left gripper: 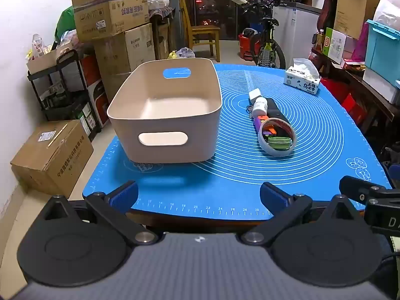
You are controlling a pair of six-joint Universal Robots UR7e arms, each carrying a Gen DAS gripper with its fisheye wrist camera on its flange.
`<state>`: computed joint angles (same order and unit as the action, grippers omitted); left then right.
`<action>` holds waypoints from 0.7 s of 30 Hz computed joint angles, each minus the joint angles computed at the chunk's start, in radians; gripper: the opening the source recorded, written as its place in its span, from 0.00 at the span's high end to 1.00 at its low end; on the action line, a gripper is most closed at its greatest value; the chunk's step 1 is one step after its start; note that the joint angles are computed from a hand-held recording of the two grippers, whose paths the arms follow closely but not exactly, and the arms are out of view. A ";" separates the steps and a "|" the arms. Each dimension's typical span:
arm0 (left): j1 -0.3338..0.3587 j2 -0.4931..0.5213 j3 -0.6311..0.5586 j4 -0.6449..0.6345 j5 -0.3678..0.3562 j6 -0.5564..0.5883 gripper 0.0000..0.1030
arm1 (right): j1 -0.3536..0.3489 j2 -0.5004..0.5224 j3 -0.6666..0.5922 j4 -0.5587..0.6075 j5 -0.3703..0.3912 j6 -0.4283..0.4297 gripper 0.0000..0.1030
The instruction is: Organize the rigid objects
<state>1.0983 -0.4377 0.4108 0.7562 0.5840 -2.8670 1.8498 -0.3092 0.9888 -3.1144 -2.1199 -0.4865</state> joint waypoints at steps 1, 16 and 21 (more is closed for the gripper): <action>0.000 -0.002 0.003 -0.003 0.001 0.002 0.01 | 0.000 -0.001 0.001 0.001 0.002 0.000 0.02; -0.004 0.008 -0.011 0.013 -0.010 -0.008 0.01 | -0.002 -0.005 0.005 0.010 0.003 0.013 0.02; -0.001 0.008 -0.006 0.005 -0.006 0.002 0.01 | -0.002 -0.005 0.006 0.011 0.003 0.015 0.02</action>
<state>1.0974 -0.4298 0.4044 0.7616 0.5784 -2.8655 1.8479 -0.3142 0.9943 -3.1034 -2.1166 -0.4716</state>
